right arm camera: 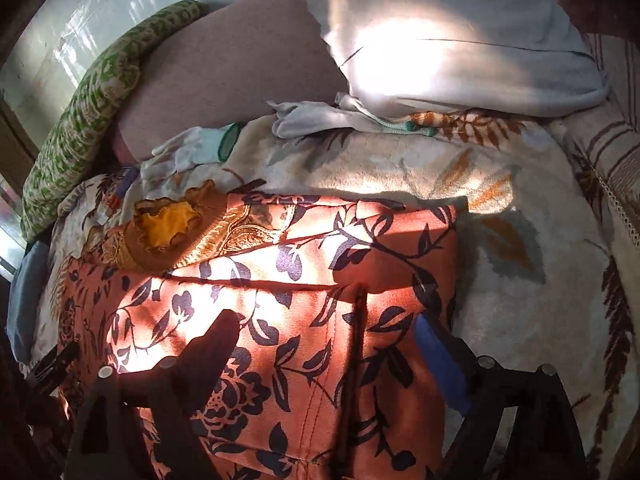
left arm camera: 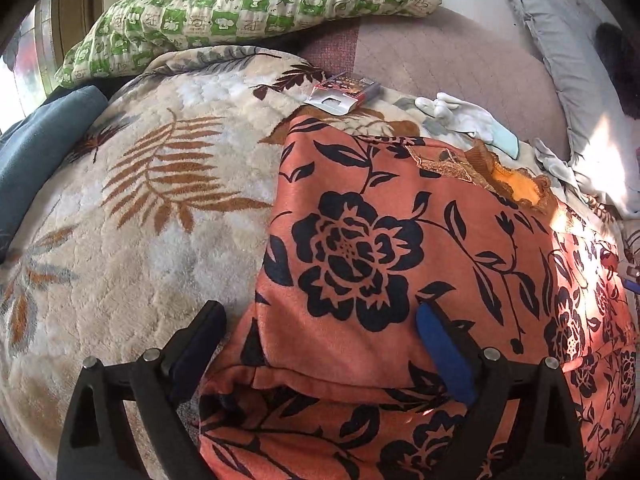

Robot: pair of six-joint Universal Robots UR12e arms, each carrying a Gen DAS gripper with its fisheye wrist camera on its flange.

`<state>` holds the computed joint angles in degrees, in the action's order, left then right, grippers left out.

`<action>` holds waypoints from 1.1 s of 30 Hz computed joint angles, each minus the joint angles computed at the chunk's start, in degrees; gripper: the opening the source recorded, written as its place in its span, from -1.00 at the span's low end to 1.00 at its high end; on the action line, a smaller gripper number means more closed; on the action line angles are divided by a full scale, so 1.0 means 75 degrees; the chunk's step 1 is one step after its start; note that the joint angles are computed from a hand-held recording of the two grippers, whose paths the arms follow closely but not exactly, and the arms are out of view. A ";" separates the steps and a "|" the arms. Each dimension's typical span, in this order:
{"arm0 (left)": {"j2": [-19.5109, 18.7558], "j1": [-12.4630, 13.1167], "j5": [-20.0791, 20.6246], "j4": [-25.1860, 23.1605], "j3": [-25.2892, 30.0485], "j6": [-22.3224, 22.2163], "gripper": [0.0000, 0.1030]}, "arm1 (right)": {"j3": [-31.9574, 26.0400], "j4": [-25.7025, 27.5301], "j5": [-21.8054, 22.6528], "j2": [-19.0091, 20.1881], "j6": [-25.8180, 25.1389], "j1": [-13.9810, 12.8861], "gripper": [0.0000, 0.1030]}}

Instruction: Fold small clothes

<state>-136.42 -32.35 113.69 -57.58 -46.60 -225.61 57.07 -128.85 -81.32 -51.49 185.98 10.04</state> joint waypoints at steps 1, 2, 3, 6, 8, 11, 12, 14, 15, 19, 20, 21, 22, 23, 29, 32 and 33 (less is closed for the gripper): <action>-0.0002 0.0001 -0.0005 -0.0002 0.0005 0.0000 0.87 | -0.0087 0.0126 -0.0237 0.0046 -0.0211 0.0074 0.24; -0.0010 0.0001 -0.0006 -0.0033 0.0026 0.0000 0.87 | -0.0205 0.0318 -0.0543 0.0113 -0.0408 0.0152 0.15; -0.0006 -0.0001 0.0002 -0.0053 0.0024 -0.0003 0.88 | -0.0314 0.0505 -0.0817 0.0187 -0.0577 0.0211 0.00; 0.0004 0.0005 -0.0028 -0.0068 0.0019 -0.0010 0.88 | -0.0467 0.0851 -0.1227 0.0306 -0.0797 0.0275 -0.24; -0.0007 0.0008 -0.0040 -0.0123 0.0055 -0.0010 0.89 | -0.0577 0.0884 -0.1584 0.0327 -0.0957 0.0352 -0.63; -0.0045 0.0003 -0.0010 -0.0252 0.0160 -0.0013 0.89 | -0.0522 0.0338 -0.2184 0.0249 -0.1560 0.0513 -0.75; -0.0054 0.0002 0.0007 -0.0302 0.0199 -0.0034 0.89 | -0.0428 0.0018 -0.2375 0.0196 -0.1736 0.0564 -0.78; -0.0069 -0.0063 0.0427 -0.0463 0.0304 -0.0186 0.89 | -0.0326 -0.0516 -0.2701 0.0143 -0.1890 0.0631 -0.81; -0.0085 -0.0134 0.0866 -0.0460 0.0352 -0.0211 0.88 | -0.0300 -0.0753 -0.2893 0.0143 -0.1894 0.0657 -0.82; -0.0157 -0.0247 0.1493 -0.0131 0.0442 0.0201 0.89 | -0.0553 -0.0346 -0.3013 0.0382 -0.1408 0.0574 -0.82; -0.0234 -0.0205 0.1211 -0.0535 0.0616 0.0232 0.89 | -0.0640 0.0081 -0.2757 0.0461 -0.1204 0.0508 -0.82; -0.0312 -0.0153 0.0892 -0.0977 0.0770 0.0214 0.89 | -0.0585 0.0231 -0.2517 0.0473 -0.0928 0.0436 -0.80; -0.0328 -0.0114 0.0668 -0.1099 0.0769 0.0140 0.89 | -0.0409 0.0061 -0.2274 0.0386 -0.0636 0.0375 -0.77; -0.0264 -0.0089 0.0602 -0.0901 0.0637 0.0016 0.91 | -0.0232 -0.0168 -0.2029 0.0280 -0.0369 0.0319 -0.76; -0.0303 -0.0097 0.0693 -0.1064 0.0744 -0.0010 0.92 | 0.0056 -0.0736 -0.1120 -0.0017 -0.0068 0.0228 0.70; -0.0289 -0.0090 0.0640 -0.1031 0.0711 -0.0037 0.92 | -0.0038 -0.0622 -0.1447 0.0049 -0.0453 0.0365 0.59; -0.0279 -0.0084 0.0614 -0.1014 0.0696 -0.0049 0.92 | -0.0190 -0.0259 -0.1562 0.0151 -0.0656 0.0417 0.21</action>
